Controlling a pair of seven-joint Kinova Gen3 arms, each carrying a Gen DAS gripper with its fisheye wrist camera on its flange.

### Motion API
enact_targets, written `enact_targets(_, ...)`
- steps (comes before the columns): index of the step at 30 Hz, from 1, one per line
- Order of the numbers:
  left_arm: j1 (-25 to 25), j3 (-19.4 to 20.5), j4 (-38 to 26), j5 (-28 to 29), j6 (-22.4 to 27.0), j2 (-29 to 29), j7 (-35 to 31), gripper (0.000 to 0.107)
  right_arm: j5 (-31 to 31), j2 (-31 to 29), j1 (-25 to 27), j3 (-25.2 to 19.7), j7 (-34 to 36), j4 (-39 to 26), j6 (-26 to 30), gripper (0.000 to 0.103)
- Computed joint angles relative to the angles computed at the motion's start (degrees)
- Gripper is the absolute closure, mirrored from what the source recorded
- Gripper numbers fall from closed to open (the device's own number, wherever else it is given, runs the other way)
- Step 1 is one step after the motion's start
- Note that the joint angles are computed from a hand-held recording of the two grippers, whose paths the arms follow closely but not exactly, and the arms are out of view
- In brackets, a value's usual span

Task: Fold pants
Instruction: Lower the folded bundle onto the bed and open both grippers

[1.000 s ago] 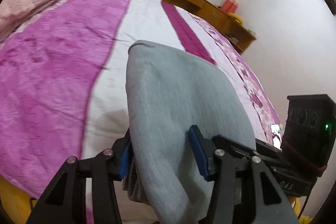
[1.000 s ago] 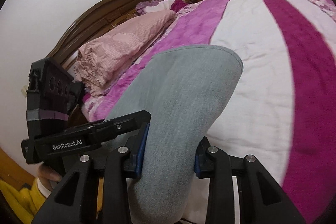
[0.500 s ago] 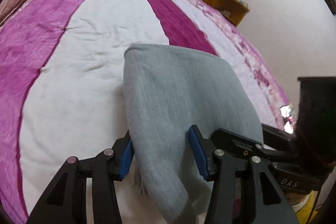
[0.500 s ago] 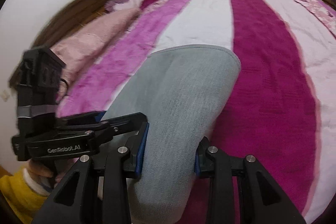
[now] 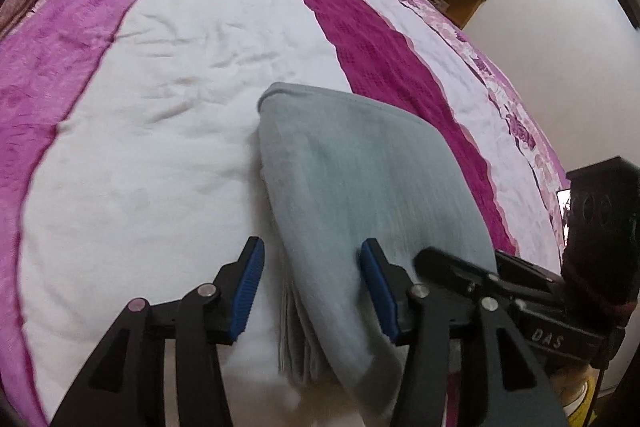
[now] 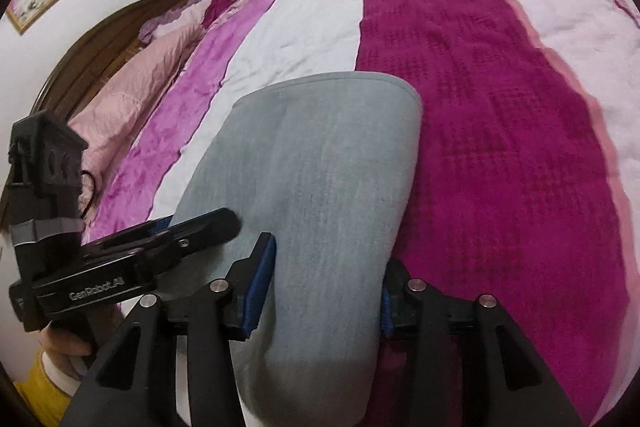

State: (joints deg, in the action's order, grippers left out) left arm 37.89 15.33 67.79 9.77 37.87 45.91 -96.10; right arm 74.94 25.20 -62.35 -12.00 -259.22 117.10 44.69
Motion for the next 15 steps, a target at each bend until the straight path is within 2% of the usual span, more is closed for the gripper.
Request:
enact_targets(5, 0.01, -0.60, 7.58, -1.53, -2.32, -5.98, -0.37, 0.054, -7.29, -0.45, -4.82, -1.25, 1.57, -2.28, 7.51, 0.067)
enact_targets(9, 5.54, -6.76, 13.43, -7.70, -7.14, -8.91, 5.04, 0.050, -11.22, -0.43, -8.27, -1.70, 0.31, -3.43, 11.17, 0.067)
enact_targets(12, 6.48, -7.49, 13.94, -10.07, -7.81, -7.80, 8.77, 0.049, -10.85, -0.01, -9.22, -0.80, -2.48, -2.76, 9.44, 0.067)
enact_targets(15, 8.80, -9.81, 15.12, -13.62, -11.28, -7.43, 11.82, 0.038, -12.12, 1.71, -7.87, -0.62, -0.14, -3.79, 8.08, 0.062)
